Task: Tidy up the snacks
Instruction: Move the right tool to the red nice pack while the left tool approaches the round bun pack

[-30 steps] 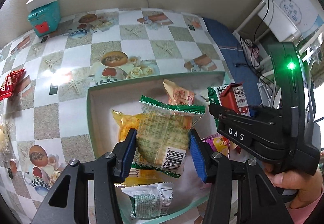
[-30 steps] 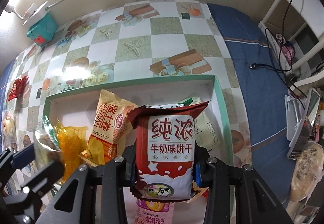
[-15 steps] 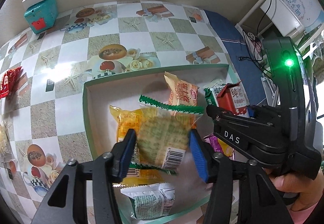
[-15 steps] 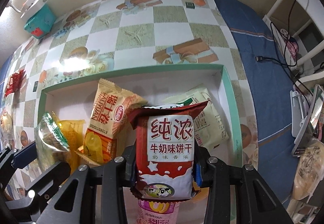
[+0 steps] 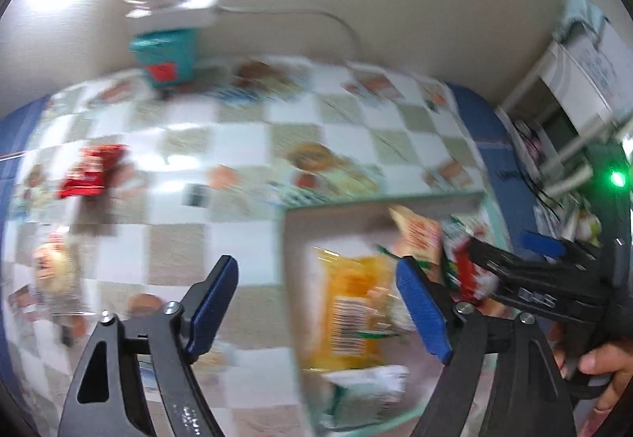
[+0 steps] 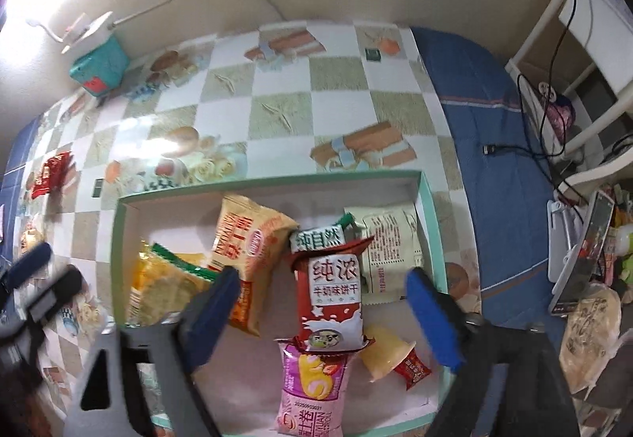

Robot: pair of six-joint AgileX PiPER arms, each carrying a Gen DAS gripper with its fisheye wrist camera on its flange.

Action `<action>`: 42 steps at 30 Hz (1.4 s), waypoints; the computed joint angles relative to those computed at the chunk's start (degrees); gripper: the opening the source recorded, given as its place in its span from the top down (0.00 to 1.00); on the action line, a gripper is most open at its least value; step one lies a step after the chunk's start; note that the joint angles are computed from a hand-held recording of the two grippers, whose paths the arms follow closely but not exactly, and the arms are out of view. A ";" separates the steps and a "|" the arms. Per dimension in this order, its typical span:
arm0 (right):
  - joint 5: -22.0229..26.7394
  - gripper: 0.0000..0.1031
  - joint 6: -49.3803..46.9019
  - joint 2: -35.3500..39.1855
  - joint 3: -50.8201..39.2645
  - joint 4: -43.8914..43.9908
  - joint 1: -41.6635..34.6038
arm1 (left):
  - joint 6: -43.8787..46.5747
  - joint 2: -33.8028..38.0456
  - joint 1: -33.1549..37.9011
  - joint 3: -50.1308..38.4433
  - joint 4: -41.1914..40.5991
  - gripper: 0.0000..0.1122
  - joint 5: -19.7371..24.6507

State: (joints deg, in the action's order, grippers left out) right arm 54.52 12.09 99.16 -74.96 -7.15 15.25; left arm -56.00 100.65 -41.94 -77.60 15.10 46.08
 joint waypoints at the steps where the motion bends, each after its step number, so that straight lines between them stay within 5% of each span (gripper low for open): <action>1: 0.26 0.01 0.48 0.01 -0.36 -0.53 0.57 | -3.16 -1.57 0.40 1.70 3.17 0.19 0.83; 8: 2.08 0.00 4.68 0.25 -2.88 -2.47 4.05 | -16.77 -11.01 6.60 13.73 13.93 0.18 5.94; 15: 0.61 0.00 8.77 0.85 -5.48 -2.19 10.88 | -20.99 -21.39 17.16 26.81 15.38 0.18 5.37; 27: 1.72 0.00 16.46 12.53 -20.93 1.21 24.19 | -16.87 -29.64 32.46 37.62 10.66 0.18 -0.72; 42: 14.40 0.00 18.42 33.95 -49.71 0.29 33.10 | -4.74 -27.12 47.42 44.59 1.38 0.18 -12.65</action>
